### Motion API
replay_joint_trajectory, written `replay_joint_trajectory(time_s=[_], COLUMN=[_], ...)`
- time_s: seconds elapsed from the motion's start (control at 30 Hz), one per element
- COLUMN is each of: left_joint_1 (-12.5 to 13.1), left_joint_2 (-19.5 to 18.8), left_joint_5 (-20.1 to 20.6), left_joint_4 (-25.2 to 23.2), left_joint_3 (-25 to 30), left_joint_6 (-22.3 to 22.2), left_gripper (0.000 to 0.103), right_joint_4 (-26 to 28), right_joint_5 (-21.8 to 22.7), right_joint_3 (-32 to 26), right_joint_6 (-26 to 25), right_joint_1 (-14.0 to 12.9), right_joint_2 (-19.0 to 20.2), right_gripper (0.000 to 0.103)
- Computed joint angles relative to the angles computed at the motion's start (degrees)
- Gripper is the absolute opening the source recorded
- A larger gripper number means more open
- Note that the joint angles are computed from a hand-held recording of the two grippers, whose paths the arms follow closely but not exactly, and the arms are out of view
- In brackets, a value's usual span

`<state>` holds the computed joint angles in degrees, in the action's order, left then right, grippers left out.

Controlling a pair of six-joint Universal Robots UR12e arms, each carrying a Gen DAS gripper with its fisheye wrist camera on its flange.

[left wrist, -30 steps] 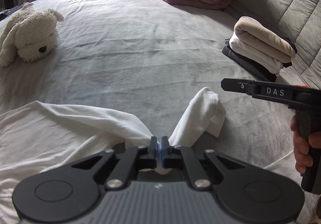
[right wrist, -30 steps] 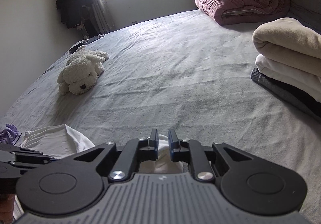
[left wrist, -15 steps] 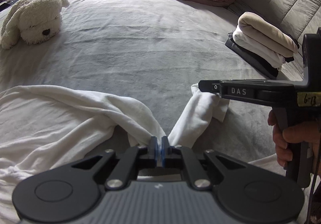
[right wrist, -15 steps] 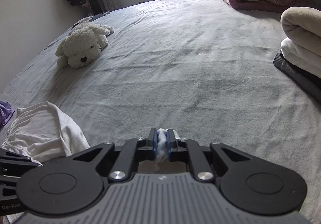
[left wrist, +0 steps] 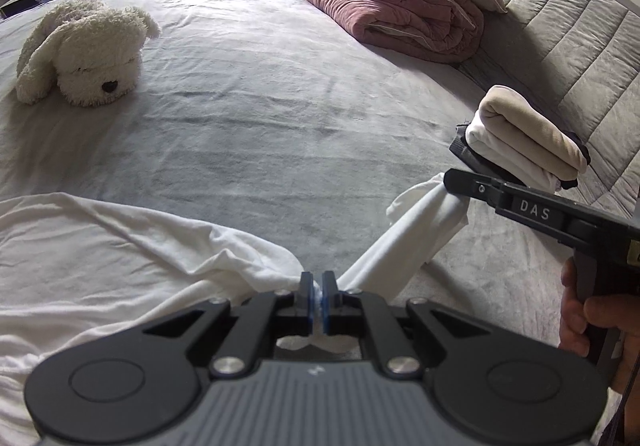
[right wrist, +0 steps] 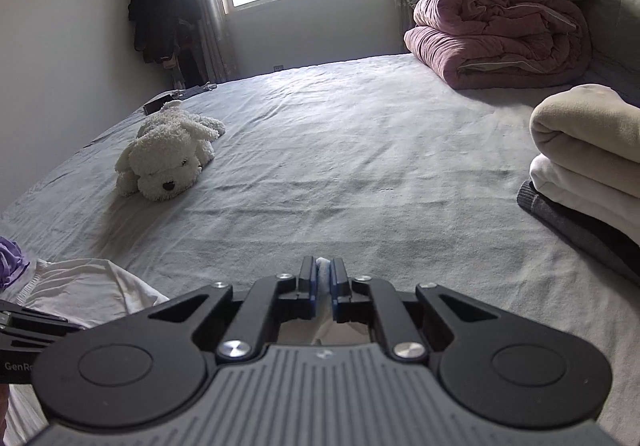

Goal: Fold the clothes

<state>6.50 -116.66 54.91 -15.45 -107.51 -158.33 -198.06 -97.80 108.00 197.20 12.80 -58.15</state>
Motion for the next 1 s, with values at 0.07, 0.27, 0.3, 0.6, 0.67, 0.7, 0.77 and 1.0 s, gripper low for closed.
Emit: replay_joint_trajectory(time_s=[0.07, 0.27, 0.3, 0.6, 0.67, 0.7, 0.77, 1.0], left_joint_1=[0.18, 1.0, 1.07, 1.76, 1.81, 1.8, 1.77, 1.72], left_joint_2=[0.47, 1.42, 1.51, 1.32, 0.89, 0.65, 0.12, -2.14], left_joint_5=[-0.3, -0.81, -0.88, -2.48, -2.23, -1.91, -1.09, 1.71], left_joint_4=[-0.32, -6.51, -8.37, -9.61, -8.72, -8.23, -7.42, -8.15], left_joint_3=[-0.27, -0.4, -0.32, -0.18, 0.37, 0.68, 1.39, 4.48], left_joint_6=[1.72, 9.16, 11.08, 11.75, 9.89, 8.92, 6.86, 0.13], left_gripper=[0.004, 0.004, 0.004, 0.025, 0.028, 0.028, 0.028, 0.028], right_joint_4=[0.38, 7.22, 8.61, 13.9, 13.88, 14.18, 15.21, 20.74], right_joint_5=[-0.13, 0.44, 0.72, 1.37, 1.79, 1.77, 1.79, 0.16], right_joint_3=[0.55, 2.56, 2.83, 1.68, 0.66, 0.02, -1.46, -5.91], right_joint_6=[-0.48, -2.49, -3.17, -3.8, -4.91, -5.24, -5.54, -5.62], right_joint_1=[0.05, 0.37, 0.43, 0.28, 0.25, 0.23, 0.13, -0.2], right_joint_2=[-0.68, -4.34, -4.81, -4.35, -3.47, -2.97, -1.9, 1.35], right_gripper=[0.008, 0.0, 0.0, 0.04, 0.041, 0.041, 0.029, 0.013])
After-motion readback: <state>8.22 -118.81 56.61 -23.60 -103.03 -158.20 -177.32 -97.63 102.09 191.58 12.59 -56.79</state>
